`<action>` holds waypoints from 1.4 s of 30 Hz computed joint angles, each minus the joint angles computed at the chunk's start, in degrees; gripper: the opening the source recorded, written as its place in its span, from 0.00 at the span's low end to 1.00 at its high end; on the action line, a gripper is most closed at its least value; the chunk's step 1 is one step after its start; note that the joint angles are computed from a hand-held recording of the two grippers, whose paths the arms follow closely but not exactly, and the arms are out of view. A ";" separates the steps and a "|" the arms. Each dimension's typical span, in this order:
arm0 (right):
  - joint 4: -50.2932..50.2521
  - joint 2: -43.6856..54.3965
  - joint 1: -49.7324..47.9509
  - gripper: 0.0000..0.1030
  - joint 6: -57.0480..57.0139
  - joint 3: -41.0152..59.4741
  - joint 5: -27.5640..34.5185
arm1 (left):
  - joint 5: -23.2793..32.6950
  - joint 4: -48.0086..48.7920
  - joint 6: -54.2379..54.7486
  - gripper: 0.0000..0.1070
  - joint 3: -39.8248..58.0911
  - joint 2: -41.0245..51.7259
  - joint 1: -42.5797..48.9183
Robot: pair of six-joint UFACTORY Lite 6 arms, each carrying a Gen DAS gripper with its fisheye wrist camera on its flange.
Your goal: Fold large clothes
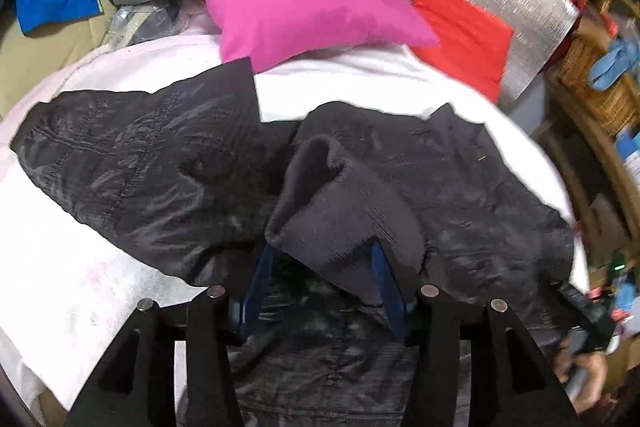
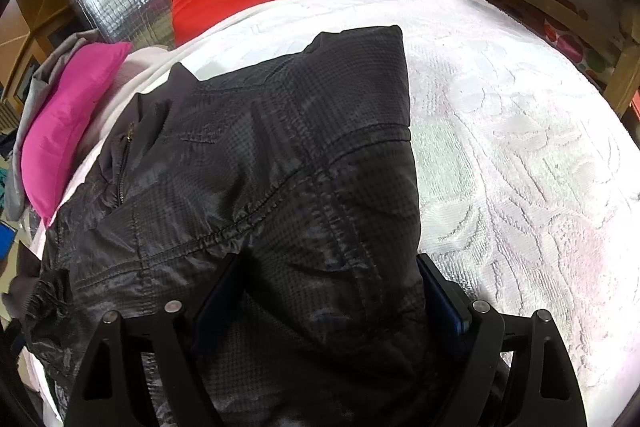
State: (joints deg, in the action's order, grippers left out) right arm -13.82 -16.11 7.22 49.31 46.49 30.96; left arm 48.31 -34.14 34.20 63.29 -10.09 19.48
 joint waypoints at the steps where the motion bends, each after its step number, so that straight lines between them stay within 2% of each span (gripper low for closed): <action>1: -0.12 -0.78 -0.35 0.68 0.24 -0.32 0.06 | -2.01 3.96 -2.97 0.49 -0.54 0.64 -2.27; 2: 0.71 -2.16 -1.30 0.54 -0.32 -0.67 0.08 | -2.64 5.92 -4.23 0.49 -0.54 1.12 -3.20; 4: 3.94 -4.94 -3.90 0.37 -3.86 -1.21 -0.26 | -5.69 12.19 -8.90 0.49 -1.22 1.56 -6.79; 5: 5.34 -6.29 -5.26 0.32 -5.68 -1.57 -0.73 | -6.35 13.75 -10.29 0.49 -1.25 1.66 -7.78; 8: 9.95 -4.56 -7.82 0.32 -12.44 -1.98 -2.26 | -7.60 18.17 -14.41 0.52 -1.24 1.63 -10.14; 9: 10.09 -2.81 -7.65 0.34 -13.13 -1.73 -2.21 | -7.33 18.57 -15.14 0.52 -1.04 1.66 -10.29; 11: 8.30 -2.25 -7.06 0.49 -11.15 -1.52 -2.40 | -5.95 16.65 -13.64 0.52 -0.01 1.92 -9.14; 12: 10.61 -1.92 -7.79 0.56 -13.23 -0.81 -1.73 | -5.21 15.23 -12.39 0.52 0.42 1.97 -8.37; 13: 15.32 -1.45 -9.20 0.73 -16.87 0.29 -0.44 | -3.76 12.89 -10.43 0.52 1.04 1.72 -7.09; 14: 18.33 -2.55 -10.40 0.76 -18.12 0.26 -0.14 | -1.92 9.32 -7.14 0.52 1.63 1.59 -5.00; 16: 17.15 -7.60 -12.07 0.76 -15.37 -1.16 -1.56 | 3.74 0.71 0.74 0.52 3.75 1.72 1.01; 18: 8.75 -12.50 -11.19 0.76 -6.95 -2.47 -2.55 | 9.83 -7.55 8.51 0.52 6.17 1.26 9.16; 20: 2.63 -18.21 -9.62 0.78 -0.90 -3.80 -3.54 | 13.30 -13.30 14.18 0.53 9.59 2.06 18.11; 21: 1.51 -19.82 -8.83 0.79 0.24 -4.16 -3.95 | 13.45 -14.45 15.17 0.59 11.27 3.22 21.15; 22: -0.06 -21.44 -7.35 0.80 1.95 -4.62 -4.16 | 13.10 -15.04 15.35 0.70 13.02 4.71 23.98; 24: 0.66 -23.21 -4.17 0.81 1.63 -5.40 -4.81 | 11.64 -14.28 12.05 0.78 18.44 11.14 29.84; 27: 5.64 -22.91 0.22 0.81 -3.29 -5.59 -5.87 | 13.10 -12.42 4.94 0.78 27.52 23.61 35.43; 31: -6.39 -17.84 12.52 0.81 9.86 -3.54 -5.14 | 15.78 -12.24 -1.85 0.78 37.97 37.09 38.82; 34: -9.87 -15.52 16.87 0.81 15.22 -3.29 -6.12 | 19.41 -18.03 -4.80 0.78 45.88 46.75 40.08; 36: -12.20 -14.06 18.82 0.81 18.04 -2.96 -6.26 | 19.38 -18.44 -7.15 0.78 51.04 52.25 38.84; 38: -14.07 -11.90 19.25 0.81 19.96 -2.29 -7.36 | 18.18 -18.78 -8.51 0.68 52.44 54.63 37.75; 39: -14.27 -11.01 19.03 0.81 19.94 -1.86 -7.75 | 18.60 -19.88 -8.63 0.49 54.25 57.00 37.47; 40: -14.57 -10.69 18.91 0.81 20.01 -1.74 -7.84 | 19.09 -20.07 -9.01 0.35 55.39 58.30 37.19; 42: -14.27 -10.77 18.28 0.81 19.31 -1.74 -7.70 | 17.69 -19.94 -9.31 0.23 56.54 59.81 36.46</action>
State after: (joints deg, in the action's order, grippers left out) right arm -28.09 -26.88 25.50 68.62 44.75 23.26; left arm 66.00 -54.07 24.89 119.83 49.71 55.94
